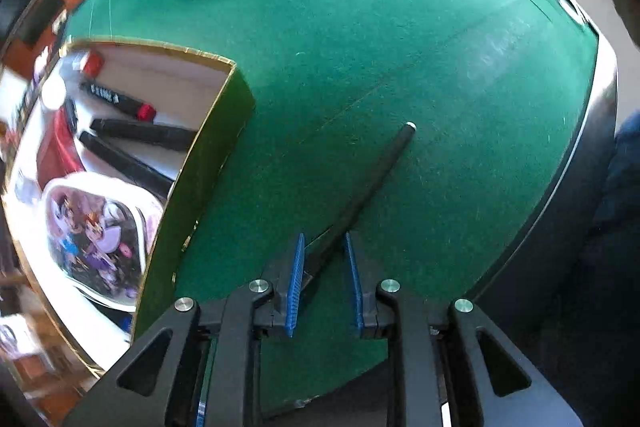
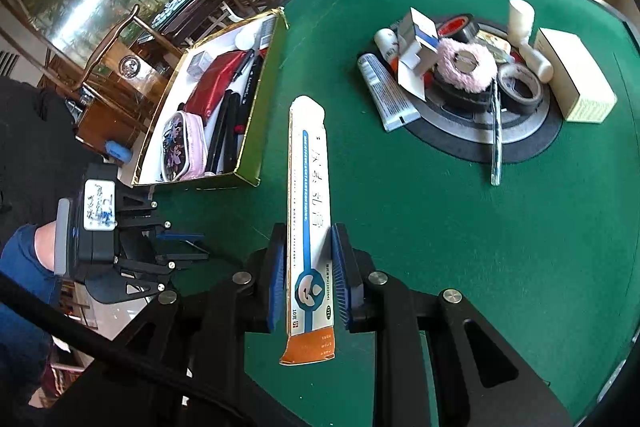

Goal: Organize objects
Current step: 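Carry the black marker and toothpaste box toward the tray box with both grippers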

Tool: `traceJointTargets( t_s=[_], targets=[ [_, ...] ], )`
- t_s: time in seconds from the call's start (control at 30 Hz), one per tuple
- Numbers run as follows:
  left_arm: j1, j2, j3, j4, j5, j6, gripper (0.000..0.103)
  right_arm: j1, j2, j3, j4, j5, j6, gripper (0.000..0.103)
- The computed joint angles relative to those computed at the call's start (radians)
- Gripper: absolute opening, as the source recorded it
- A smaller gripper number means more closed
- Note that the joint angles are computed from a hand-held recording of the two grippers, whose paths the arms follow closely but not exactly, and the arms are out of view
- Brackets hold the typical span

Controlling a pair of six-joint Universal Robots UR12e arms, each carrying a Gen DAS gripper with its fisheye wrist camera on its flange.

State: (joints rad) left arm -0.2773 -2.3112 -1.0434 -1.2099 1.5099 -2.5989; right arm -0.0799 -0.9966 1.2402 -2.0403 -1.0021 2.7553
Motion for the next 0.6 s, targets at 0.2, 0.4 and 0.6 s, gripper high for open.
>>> traceJointTargets(
  t_s=[0.2,0.4,0.6],
  targets=[
    [-0.008,0.011,-0.032,0.045,-0.044,-0.342,0.017,-0.006,0.0,0.002,-0.018,0.003,0.026,0.019],
    [-0.027,0.041,-0.116,0.192,-0.043,-0.582,0.01,-0.01,0.005,0.0,-0.025,0.007,0.056,0.02],
    [-0.021,0.044,-0.144,0.271,-0.058,-0.673,0.007,-0.005,0.005,0.002,-0.021,0.019,0.045,0.02]
  ],
)
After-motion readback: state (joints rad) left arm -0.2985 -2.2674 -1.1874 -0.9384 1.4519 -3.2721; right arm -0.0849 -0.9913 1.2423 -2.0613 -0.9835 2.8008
